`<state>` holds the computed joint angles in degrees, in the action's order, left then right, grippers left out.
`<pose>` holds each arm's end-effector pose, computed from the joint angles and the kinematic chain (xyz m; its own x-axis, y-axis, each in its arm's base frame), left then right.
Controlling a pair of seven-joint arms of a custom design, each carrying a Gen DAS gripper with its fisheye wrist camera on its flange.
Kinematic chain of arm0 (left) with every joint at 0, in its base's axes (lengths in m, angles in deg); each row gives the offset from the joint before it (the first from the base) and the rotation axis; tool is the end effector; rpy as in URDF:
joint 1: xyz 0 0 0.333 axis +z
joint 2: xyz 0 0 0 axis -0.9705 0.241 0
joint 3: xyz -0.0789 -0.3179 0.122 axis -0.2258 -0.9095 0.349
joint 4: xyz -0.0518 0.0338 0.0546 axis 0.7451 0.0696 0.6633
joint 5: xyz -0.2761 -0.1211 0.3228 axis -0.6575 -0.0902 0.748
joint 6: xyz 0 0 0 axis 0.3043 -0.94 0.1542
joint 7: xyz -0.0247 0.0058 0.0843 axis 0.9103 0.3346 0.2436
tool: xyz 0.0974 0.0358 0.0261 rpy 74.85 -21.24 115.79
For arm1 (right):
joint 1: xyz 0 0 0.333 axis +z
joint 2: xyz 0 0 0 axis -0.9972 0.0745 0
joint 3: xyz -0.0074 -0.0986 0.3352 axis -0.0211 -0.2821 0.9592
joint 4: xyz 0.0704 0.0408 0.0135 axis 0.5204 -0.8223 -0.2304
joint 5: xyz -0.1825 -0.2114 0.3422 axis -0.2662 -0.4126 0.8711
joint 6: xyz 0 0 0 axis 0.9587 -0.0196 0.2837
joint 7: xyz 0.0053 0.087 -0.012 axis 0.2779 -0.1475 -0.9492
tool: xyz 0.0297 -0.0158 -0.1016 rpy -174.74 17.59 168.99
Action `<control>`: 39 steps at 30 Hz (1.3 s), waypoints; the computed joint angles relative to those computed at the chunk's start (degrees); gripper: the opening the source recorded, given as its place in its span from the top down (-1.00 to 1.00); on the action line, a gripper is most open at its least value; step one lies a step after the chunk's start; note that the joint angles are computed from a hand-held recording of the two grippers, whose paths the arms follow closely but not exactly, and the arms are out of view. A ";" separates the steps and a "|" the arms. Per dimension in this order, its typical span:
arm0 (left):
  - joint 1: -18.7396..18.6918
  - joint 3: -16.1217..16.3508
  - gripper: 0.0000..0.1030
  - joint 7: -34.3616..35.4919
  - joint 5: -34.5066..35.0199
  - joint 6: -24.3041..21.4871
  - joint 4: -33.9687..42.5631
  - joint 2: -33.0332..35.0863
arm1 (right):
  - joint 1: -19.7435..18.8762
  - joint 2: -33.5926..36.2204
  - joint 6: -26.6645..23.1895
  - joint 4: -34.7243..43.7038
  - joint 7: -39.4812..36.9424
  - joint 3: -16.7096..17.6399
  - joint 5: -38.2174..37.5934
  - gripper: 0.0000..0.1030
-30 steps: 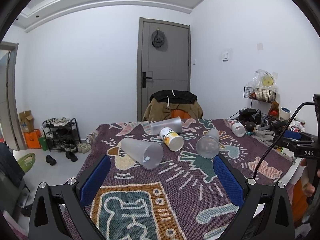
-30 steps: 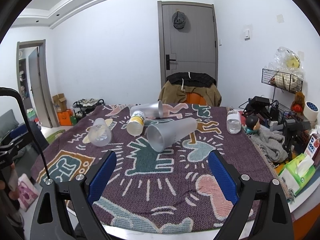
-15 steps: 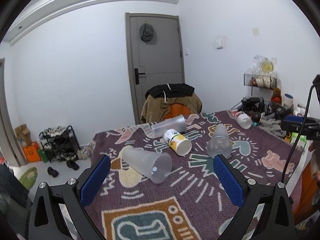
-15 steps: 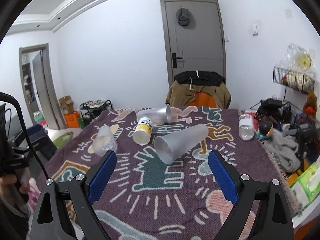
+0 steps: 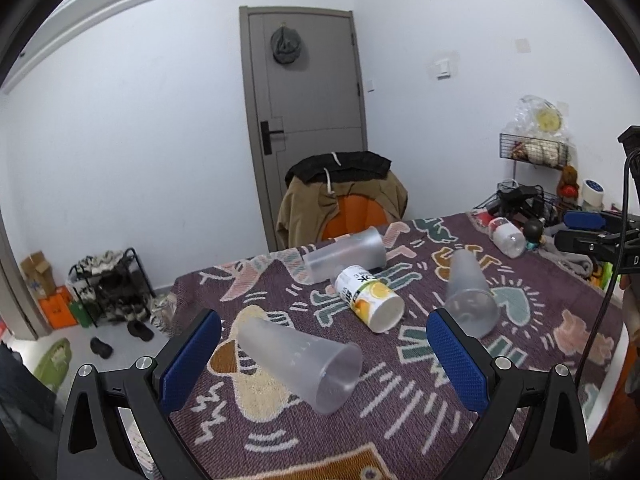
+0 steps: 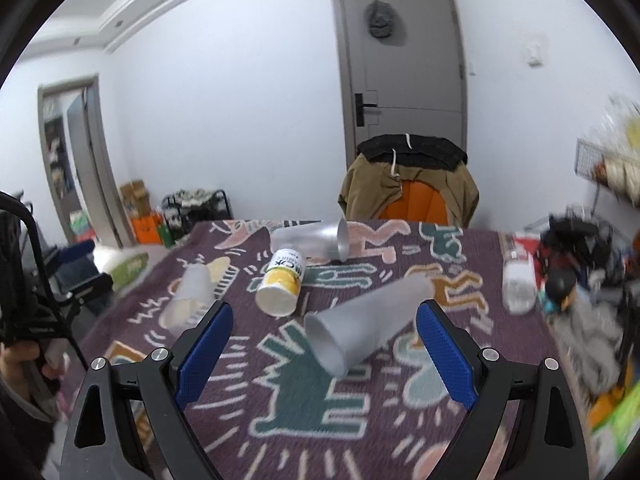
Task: Flip cup upside down
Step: 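Reach the right gripper to the frosted cup lying on its side and grasp it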
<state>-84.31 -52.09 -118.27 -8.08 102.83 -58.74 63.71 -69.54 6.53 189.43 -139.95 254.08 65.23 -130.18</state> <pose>0.5890 -0.1014 0.5499 -0.5261 -0.8472 -0.0741 -0.3199 0.2779 -0.9058 0.5002 0.2991 0.5537 -0.0164 -0.9987 -0.0478 -0.4964 0.0496 -0.8667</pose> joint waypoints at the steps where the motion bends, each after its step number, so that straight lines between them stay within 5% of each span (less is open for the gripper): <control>1: 0.03 -0.07 -0.99 -0.93 0.64 0.13 0.62 0.63 | 0.06 1.36 0.39 1.36 -2.88 -0.50 1.21 -0.81; 10: 1.60 -1.36 -0.99 -9.20 6.18 2.07 6.02 6.49 | 2.11 14.98 -3.51 15.79 -27.21 -4.80 8.83 -0.81; 17: 3.79 -2.13 -0.99 -24.88 19.87 3.88 9.09 11.60 | 3.72 24.13 -7.46 25.87 -52.32 -7.32 20.16 -0.81; 25: 7.12 -3.74 -0.99 -35.50 26.79 3.98 10.96 14.15 | 5.29 33.76 -13.29 39.10 -74.62 -9.32 28.25 -0.81; 39: 9.85 -4.42 -0.99 -47.50 35.79 3.37 11.39 16.14 | 6.85 53.08 -28.60 68.44 -109.10 -10.75 40.48 -0.80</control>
<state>-74.45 -56.51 -165.77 27.71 106.20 -47.35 79.85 -62.69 59.60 160.83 -71.51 144.98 54.47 -89.70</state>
